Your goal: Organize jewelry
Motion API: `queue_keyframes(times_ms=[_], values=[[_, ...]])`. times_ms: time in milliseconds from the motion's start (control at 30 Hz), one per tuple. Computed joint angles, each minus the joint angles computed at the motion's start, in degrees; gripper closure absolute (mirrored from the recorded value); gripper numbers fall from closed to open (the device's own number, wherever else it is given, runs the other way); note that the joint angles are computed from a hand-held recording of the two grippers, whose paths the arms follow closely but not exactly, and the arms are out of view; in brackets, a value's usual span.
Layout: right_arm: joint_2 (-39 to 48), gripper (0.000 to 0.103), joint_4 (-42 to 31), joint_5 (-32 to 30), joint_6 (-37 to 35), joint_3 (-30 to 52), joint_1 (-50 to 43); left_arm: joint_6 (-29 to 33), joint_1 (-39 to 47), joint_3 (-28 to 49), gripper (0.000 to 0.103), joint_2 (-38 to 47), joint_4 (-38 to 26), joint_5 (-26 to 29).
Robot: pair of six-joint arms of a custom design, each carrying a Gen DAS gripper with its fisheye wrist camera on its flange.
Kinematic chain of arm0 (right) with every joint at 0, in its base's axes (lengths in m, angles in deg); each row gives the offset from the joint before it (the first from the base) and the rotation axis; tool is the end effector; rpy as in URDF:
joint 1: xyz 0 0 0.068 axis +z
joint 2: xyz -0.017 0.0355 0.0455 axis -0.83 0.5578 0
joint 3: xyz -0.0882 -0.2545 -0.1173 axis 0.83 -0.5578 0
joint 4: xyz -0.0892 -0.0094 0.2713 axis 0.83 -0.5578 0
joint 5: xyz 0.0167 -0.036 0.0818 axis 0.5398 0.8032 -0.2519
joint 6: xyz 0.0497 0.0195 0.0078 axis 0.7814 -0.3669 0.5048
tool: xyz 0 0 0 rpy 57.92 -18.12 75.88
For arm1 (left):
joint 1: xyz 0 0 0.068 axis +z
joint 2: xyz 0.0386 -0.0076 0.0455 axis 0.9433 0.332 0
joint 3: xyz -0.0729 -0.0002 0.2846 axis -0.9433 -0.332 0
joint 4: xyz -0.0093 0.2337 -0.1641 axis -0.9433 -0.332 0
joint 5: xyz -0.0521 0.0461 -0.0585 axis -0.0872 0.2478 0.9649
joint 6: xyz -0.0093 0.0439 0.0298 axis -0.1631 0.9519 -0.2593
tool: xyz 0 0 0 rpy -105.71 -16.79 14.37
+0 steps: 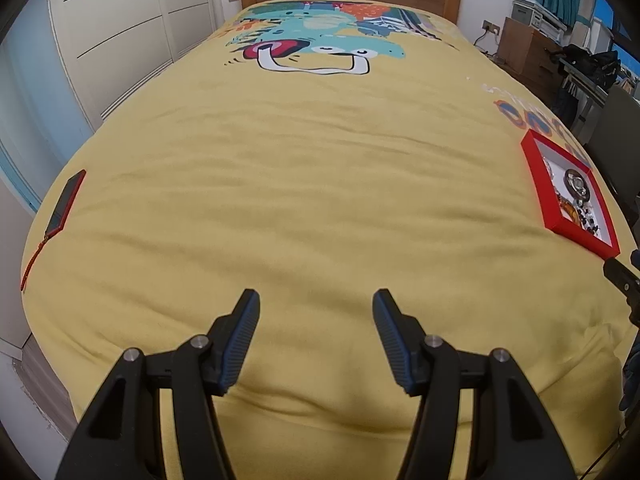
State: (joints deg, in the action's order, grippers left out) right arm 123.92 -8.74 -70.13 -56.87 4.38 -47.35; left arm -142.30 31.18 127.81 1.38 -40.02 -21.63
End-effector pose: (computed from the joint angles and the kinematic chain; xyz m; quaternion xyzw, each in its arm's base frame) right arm 0.3924 0.0676 0.2246 -0.2556 0.9084 0.0674 0.3239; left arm 0.2347 -0.1692 0.2138 -0.2561 0.9243 0.0803 0.2714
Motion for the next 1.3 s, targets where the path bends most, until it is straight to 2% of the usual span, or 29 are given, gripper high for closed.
queue_keyframes(times_ms=[1300], values=[[1.33, 0.001, -0.56, 2.06, 0.82, 0.27, 0.46, 1.17, 0.65, -2.86, 0.046, -0.23, 3.84, 2.26]])
